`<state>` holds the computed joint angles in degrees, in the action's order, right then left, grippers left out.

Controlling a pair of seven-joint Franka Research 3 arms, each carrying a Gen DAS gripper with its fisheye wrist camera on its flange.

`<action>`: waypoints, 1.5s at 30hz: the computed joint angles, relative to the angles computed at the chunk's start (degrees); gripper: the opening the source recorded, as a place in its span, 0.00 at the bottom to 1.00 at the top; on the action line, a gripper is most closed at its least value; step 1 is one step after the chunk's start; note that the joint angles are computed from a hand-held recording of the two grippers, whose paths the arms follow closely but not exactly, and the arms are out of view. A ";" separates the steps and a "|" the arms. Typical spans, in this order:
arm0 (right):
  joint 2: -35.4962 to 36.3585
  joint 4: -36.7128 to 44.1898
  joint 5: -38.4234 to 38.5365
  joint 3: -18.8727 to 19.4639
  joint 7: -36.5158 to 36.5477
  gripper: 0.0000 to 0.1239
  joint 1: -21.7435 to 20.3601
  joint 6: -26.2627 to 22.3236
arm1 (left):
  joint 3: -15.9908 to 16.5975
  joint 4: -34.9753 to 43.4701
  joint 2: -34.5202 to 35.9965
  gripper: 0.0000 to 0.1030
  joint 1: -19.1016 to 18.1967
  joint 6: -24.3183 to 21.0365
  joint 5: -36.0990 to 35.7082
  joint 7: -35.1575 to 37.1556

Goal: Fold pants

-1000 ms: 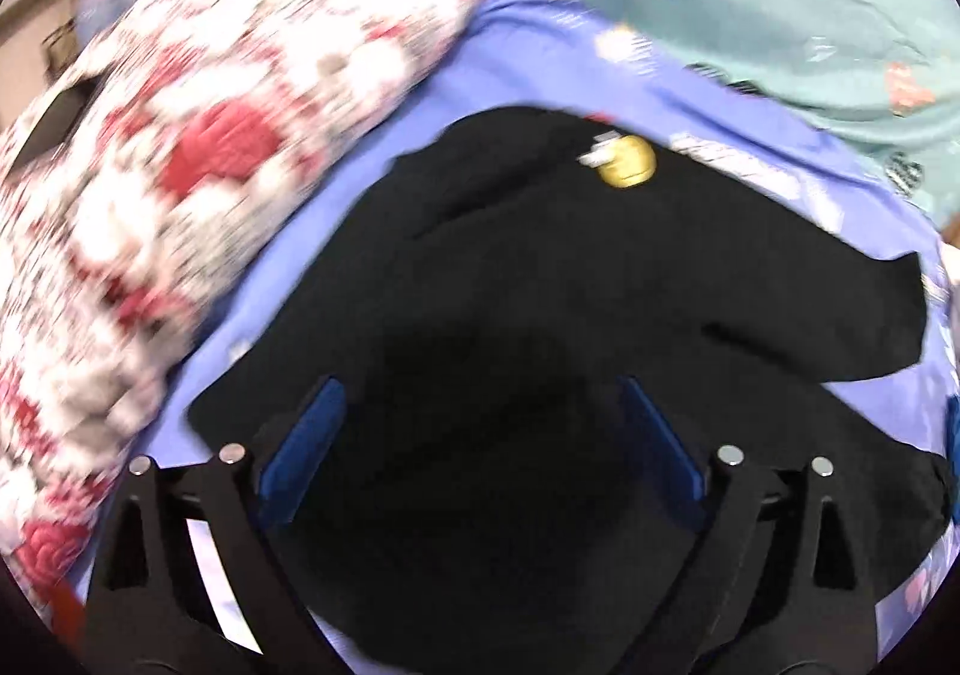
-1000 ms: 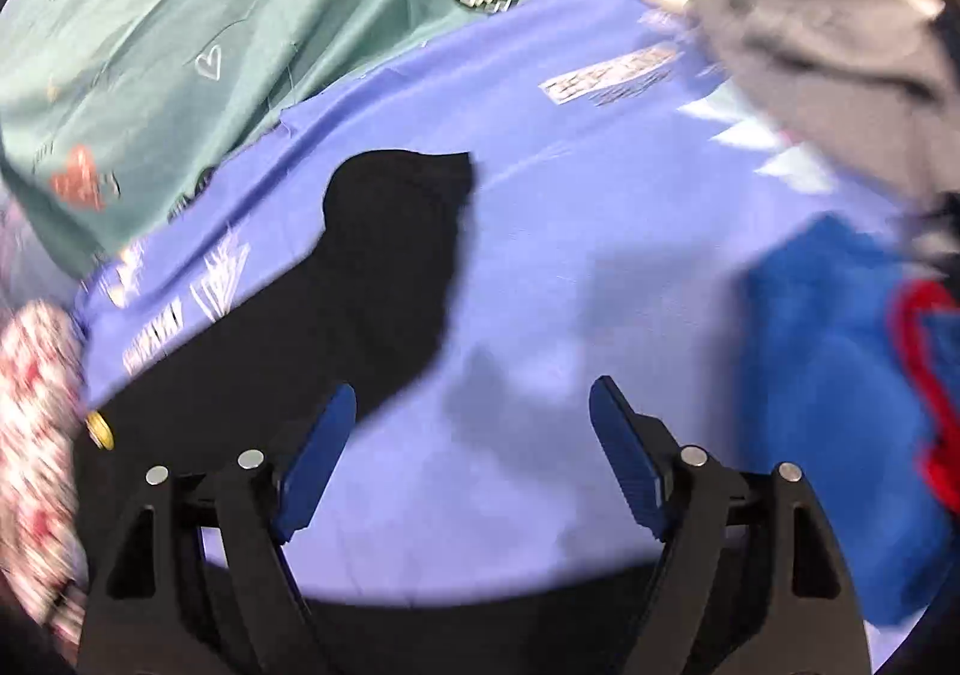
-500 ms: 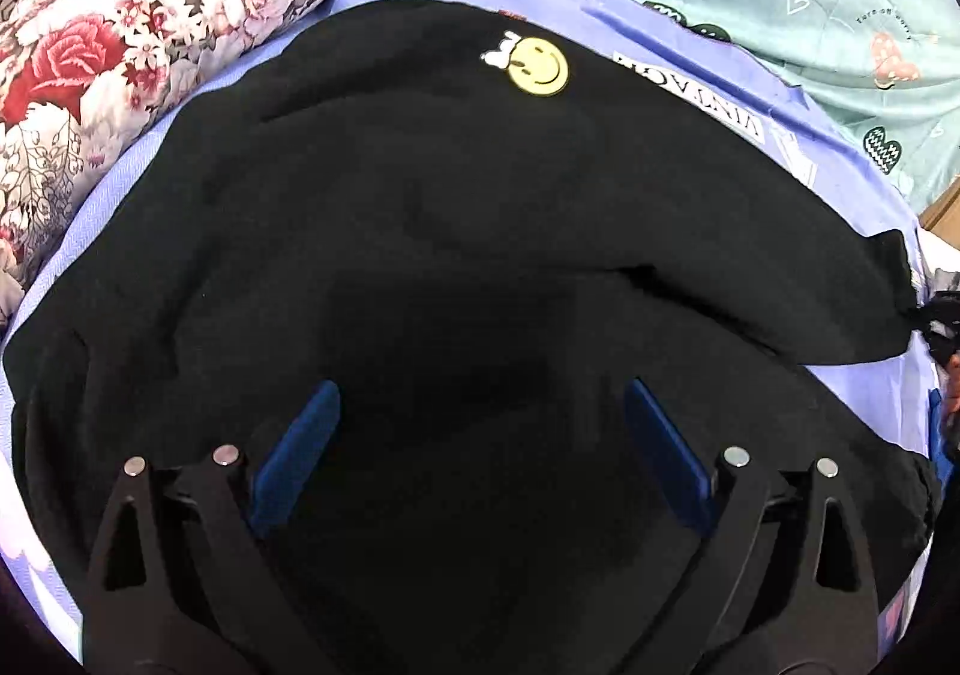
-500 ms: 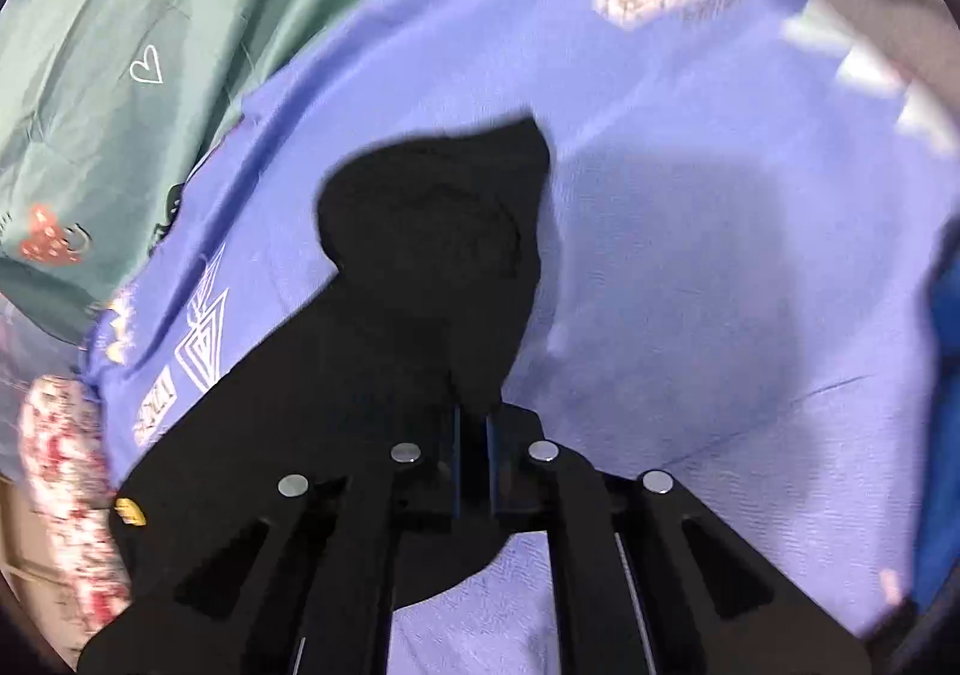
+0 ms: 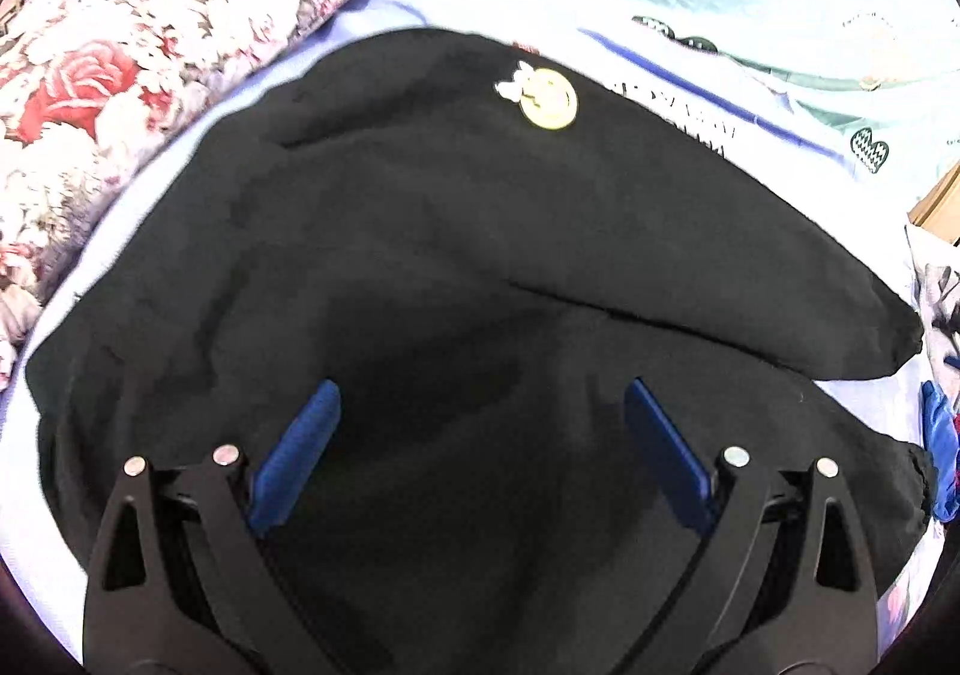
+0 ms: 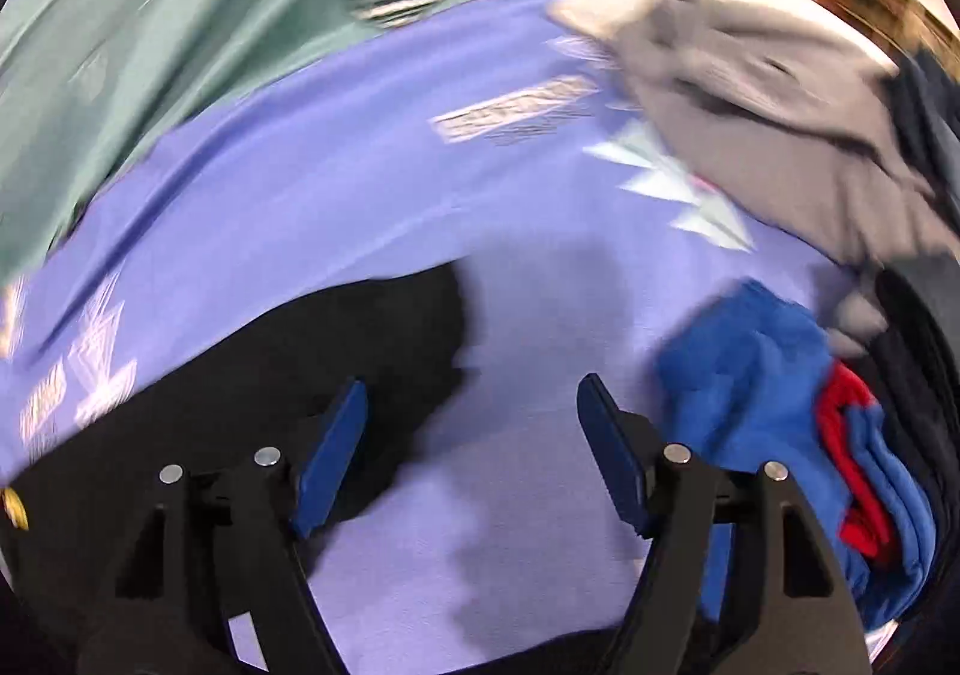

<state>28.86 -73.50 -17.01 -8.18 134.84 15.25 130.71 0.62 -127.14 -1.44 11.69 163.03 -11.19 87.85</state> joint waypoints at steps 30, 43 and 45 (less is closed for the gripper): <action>-0.67 -10.80 57.29 15.24 -26.33 0.46 -13.08 30.03 | 0.84 -2.36 -5.04 0.94 -1.44 1.50 8.71 -3.97; 11.17 10.17 42.79 9.78 -19.98 0.15 -8.93 12.18 | 1.38 -2.64 -5.55 0.94 -1.38 1.41 7.91 -3.80; 7.49 5.72 37.15 6.58 -17.83 0.13 -6.17 15.17 | 1.05 -2.94 -5.82 0.94 -0.48 2.40 10.78 -5.73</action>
<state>36.35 -67.78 20.14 -1.60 117.01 9.08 145.87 1.67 -130.08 -7.26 11.21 165.44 -0.41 82.12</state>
